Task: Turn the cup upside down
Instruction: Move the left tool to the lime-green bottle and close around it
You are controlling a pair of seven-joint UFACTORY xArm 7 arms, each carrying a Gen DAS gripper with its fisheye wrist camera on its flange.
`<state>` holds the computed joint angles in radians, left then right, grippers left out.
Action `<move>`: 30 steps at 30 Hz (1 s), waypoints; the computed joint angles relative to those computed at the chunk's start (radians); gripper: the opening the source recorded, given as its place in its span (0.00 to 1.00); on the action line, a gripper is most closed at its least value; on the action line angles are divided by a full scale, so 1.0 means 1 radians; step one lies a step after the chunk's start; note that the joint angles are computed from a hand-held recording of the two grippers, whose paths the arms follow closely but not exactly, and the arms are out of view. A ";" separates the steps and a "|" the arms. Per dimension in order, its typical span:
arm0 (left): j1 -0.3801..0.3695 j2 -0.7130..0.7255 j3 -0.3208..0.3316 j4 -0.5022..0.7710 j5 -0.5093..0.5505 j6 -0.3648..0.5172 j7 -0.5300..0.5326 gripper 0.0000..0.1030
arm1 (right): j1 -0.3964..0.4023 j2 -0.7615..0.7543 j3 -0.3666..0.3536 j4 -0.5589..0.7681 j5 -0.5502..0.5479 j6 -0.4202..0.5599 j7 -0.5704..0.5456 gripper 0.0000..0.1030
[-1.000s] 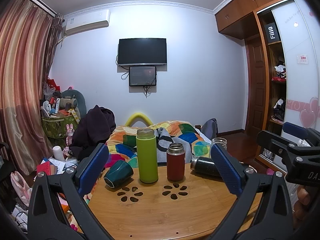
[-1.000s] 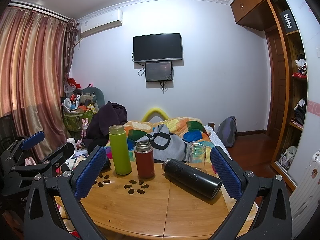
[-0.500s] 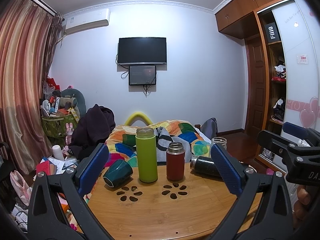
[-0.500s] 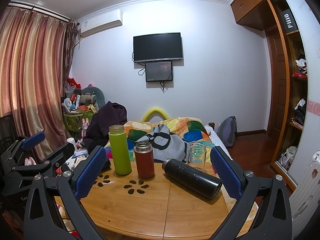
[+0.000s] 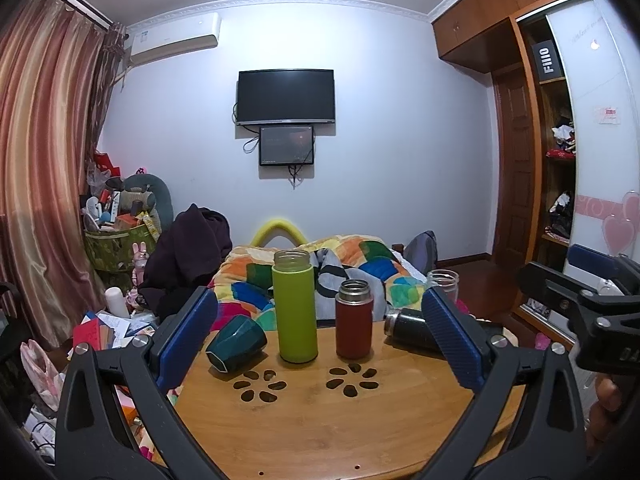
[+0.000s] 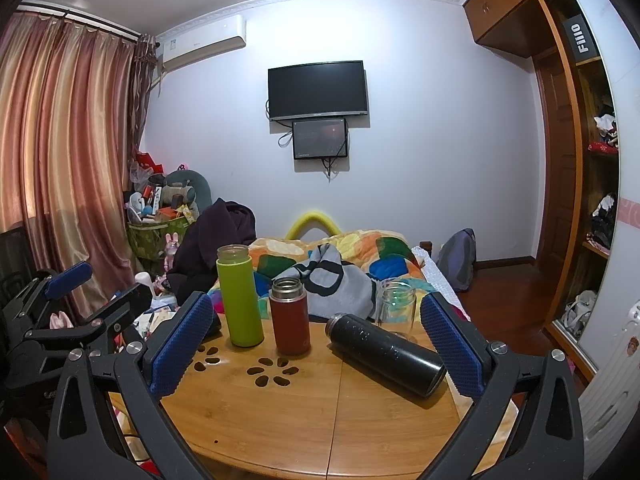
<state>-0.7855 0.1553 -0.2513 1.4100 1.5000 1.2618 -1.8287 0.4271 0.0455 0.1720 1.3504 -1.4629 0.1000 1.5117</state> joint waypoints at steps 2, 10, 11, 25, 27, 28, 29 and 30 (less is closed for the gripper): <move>0.021 0.001 0.011 0.000 -0.015 -0.042 0.014 1.00 | -0.002 0.007 -0.002 0.000 0.010 -0.005 -0.007 1.00; 0.156 0.083 0.098 0.066 -0.156 -0.283 0.117 1.00 | 0.003 0.064 -0.039 0.008 0.176 -0.025 -0.151 1.00; 0.174 0.103 0.112 0.084 -0.185 -0.313 0.136 1.00 | 0.007 0.070 -0.045 0.008 0.197 -0.024 -0.169 1.00; 0.234 0.336 0.283 0.319 -0.433 -0.539 0.298 0.86 | 0.035 0.190 -0.090 0.023 0.611 -0.024 -0.555 1.00; 0.241 0.364 0.294 0.352 -0.487 -0.552 0.342 0.77 | 0.045 0.197 -0.099 0.019 0.650 -0.026 -0.590 1.00; 0.244 0.371 0.299 0.356 -0.511 -0.571 0.354 0.73 | 0.049 0.200 -0.102 0.017 0.669 -0.027 -0.610 1.00; 0.244 0.373 0.307 0.353 -0.525 -0.594 0.356 0.67 | 0.056 0.201 -0.108 0.014 0.685 -0.027 -0.625 1.00; 0.239 0.374 0.316 0.349 -0.531 -0.618 0.355 0.63 | 0.061 0.203 -0.113 0.012 0.703 -0.027 -0.644 1.00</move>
